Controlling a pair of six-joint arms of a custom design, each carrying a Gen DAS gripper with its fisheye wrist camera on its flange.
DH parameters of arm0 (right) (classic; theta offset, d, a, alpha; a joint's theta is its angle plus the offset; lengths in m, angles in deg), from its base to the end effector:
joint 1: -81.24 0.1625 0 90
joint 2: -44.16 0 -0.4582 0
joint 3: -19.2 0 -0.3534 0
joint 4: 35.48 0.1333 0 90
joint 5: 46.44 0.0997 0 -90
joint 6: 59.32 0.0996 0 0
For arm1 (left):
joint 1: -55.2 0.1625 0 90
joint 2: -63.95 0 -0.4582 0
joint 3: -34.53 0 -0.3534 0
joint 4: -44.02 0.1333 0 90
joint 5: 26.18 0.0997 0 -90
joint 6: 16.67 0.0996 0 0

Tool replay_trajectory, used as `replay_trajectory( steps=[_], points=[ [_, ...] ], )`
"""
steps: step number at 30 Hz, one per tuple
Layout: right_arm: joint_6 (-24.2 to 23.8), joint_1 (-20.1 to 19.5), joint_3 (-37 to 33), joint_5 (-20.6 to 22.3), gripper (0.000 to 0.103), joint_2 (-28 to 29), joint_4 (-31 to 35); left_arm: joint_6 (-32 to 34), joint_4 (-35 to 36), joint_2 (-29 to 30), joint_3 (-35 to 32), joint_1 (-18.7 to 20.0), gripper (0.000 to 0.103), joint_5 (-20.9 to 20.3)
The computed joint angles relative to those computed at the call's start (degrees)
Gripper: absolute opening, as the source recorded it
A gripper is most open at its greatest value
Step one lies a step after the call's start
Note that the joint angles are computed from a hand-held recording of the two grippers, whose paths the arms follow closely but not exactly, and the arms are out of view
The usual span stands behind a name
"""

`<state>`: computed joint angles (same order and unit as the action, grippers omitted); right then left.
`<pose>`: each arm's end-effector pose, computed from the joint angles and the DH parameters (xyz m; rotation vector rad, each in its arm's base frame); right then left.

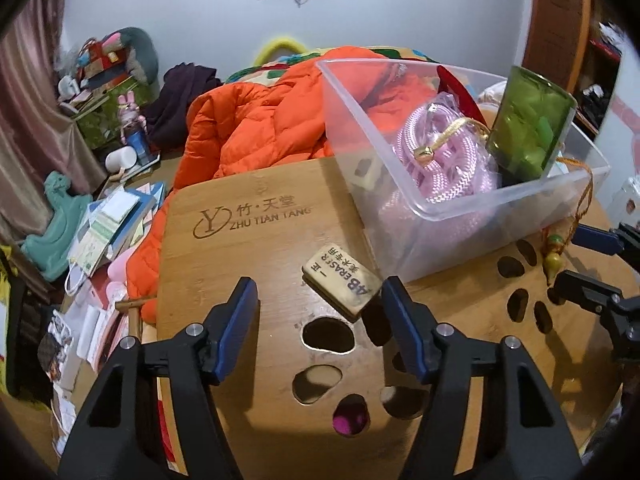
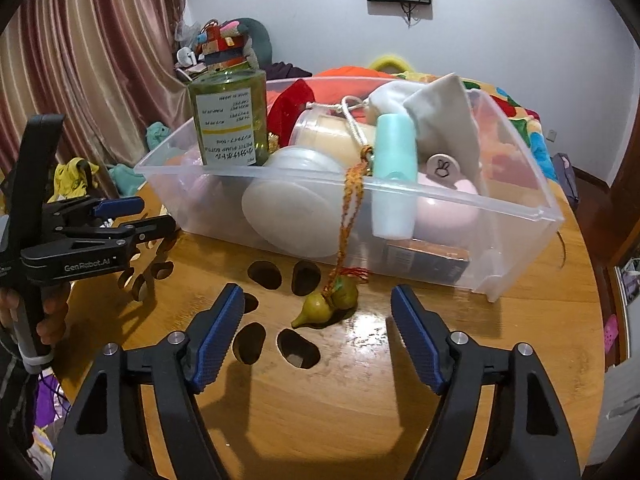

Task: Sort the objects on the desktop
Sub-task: 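Grasp the beige eraser with the left tool while the right tool grasps the green bead pendant, then carry the eraser and bead pendant into the clear box and open both tools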

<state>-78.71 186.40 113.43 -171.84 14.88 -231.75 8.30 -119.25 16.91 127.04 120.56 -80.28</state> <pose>0.2502 -0.6344 0.0713 0.4315 -2.3479 0.8652 -0.1117 -0.7034 0.2210 0.8501 2.3078 -0.6044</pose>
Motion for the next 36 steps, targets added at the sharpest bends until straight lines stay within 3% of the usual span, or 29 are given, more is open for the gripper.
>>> replay_trajectory(
  steps=[8, 11, 13, 18, 24, 32, 36],
  points=[
    [0.5, -0.3, -0.6, 0.6, 0.058, 0.2, 2.1, 5.0, 1.1, 0.2, -1.2, 0.7, 0.063, -2.4],
    [1.2, -0.6, -0.9, 0.9, 0.051, 0.0, 3.5, 5.9, 1.1, -0.1, -0.9, 1.2, 0.055, -4.5],
    [0.9, -0.7, -1.1, 0.7, 0.048, 0.2, 3.2, 6.0, 1.6, 0.0, -0.9, 1.2, 0.043, -4.9],
    [0.1, -0.5, -1.4, -0.1, 0.030, 0.5, 3.0, 6.2, -0.7, -0.1, 0.1, 1.2, 0.043, -5.2],
    [0.9, -0.7, 0.2, 1.1, 0.027, -0.1, 1.3, 4.5, -2.5, -0.8, 1.9, 0.7, 0.042, -3.1],
    [0.7, 0.3, 2.0, 2.5, 0.027, -1.2, -2.4, 1.9, -6.3, -4.1, 6.2, -0.4, 0.042, -4.6],
    [-0.7, 1.0, 3.2, 2.4, 0.027, -1.5, -5.3, 2.0, -11.5, -4.5, 8.1, -1.1, 0.042, -3.5]
  ],
)
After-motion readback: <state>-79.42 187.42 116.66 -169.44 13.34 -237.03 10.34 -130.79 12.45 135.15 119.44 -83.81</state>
